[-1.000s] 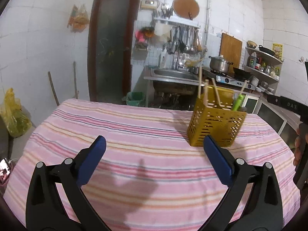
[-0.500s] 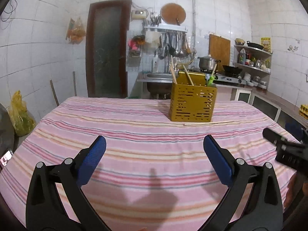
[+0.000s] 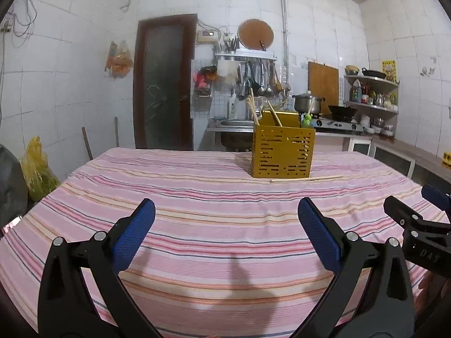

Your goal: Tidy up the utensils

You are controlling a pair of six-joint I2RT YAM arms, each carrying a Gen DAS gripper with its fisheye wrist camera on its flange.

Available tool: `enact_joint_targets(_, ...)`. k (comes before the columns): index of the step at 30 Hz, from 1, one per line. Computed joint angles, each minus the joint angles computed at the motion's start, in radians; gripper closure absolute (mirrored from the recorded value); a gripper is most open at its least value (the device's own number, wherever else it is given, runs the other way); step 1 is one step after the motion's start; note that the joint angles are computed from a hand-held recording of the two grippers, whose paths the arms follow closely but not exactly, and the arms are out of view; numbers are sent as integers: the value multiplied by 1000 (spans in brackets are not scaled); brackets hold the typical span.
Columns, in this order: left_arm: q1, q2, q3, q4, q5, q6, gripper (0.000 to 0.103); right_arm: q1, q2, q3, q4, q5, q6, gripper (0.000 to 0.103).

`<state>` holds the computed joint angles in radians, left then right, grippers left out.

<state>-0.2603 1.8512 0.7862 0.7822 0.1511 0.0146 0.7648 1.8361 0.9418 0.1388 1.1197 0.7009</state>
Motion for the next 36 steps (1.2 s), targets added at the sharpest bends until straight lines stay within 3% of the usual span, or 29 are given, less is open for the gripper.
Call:
enact_joint_targets(11, -21, 0, -16, 30, -2, 50, 5, 5, -8, -21, 33, 21, 7, 4)
enact_joint_targets(36, 3, 21, -2, 30, 39, 45, 5, 11, -11, -19, 34, 45, -8, 4)
